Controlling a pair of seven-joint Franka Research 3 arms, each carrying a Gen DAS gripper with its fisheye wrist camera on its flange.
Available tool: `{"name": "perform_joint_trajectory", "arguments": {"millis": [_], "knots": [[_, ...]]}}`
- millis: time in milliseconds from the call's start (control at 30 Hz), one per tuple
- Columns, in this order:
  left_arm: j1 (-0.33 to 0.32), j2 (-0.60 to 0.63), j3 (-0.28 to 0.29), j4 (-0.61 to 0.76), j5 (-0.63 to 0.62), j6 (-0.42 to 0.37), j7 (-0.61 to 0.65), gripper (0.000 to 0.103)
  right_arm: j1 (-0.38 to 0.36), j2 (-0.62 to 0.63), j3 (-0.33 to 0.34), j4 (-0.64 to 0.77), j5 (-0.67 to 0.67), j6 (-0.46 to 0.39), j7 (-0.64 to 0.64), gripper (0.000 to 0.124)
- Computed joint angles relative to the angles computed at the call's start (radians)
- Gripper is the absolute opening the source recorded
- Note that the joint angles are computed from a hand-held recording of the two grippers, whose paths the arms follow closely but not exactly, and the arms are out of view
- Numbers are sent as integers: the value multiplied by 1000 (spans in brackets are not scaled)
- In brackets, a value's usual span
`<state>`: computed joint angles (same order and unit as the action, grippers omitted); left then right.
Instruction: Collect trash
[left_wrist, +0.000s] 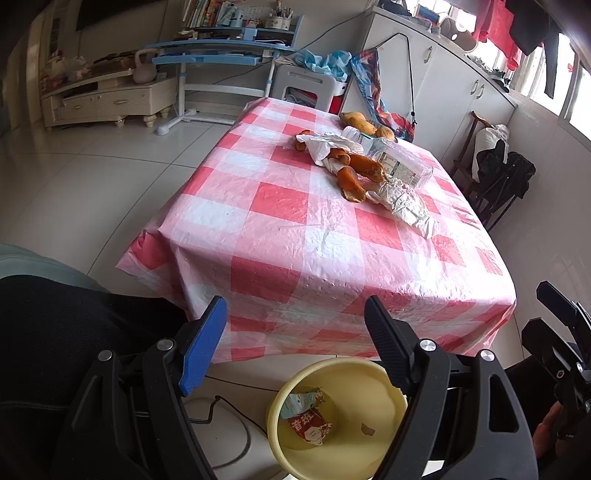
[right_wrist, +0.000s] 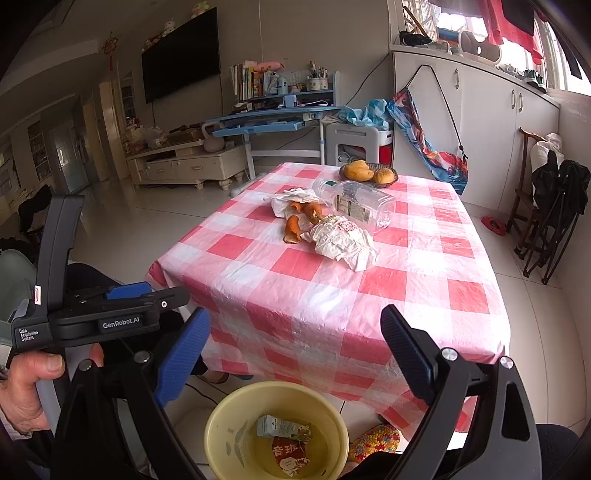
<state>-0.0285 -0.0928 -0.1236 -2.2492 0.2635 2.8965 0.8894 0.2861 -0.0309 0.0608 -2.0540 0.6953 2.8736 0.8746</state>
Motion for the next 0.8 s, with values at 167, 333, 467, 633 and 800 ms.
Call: {"name": "perform_joint_trajectory", "arguments": {"millis": [167, 333, 467, 633, 800], "knots": [[0, 0, 0, 1, -1, -1, 1, 74, 0, 0, 0, 0, 2, 1, -1, 89], [0, 1, 1, 1, 0, -1, 1, 74, 1, 0, 0, 0, 0, 1, 0, 89], [0, 1, 1, 1, -2, -1, 3, 74, 1, 4, 2, 1, -11, 1, 5, 89], [0, 1, 1, 2, -1, -2, 3, 74, 1, 3, 2, -2, -9, 3, 0, 89], [0, 2, 2, 2, -5, -1, 6, 75, 2, 3, 2, -2, -9, 3, 0, 89]]}}
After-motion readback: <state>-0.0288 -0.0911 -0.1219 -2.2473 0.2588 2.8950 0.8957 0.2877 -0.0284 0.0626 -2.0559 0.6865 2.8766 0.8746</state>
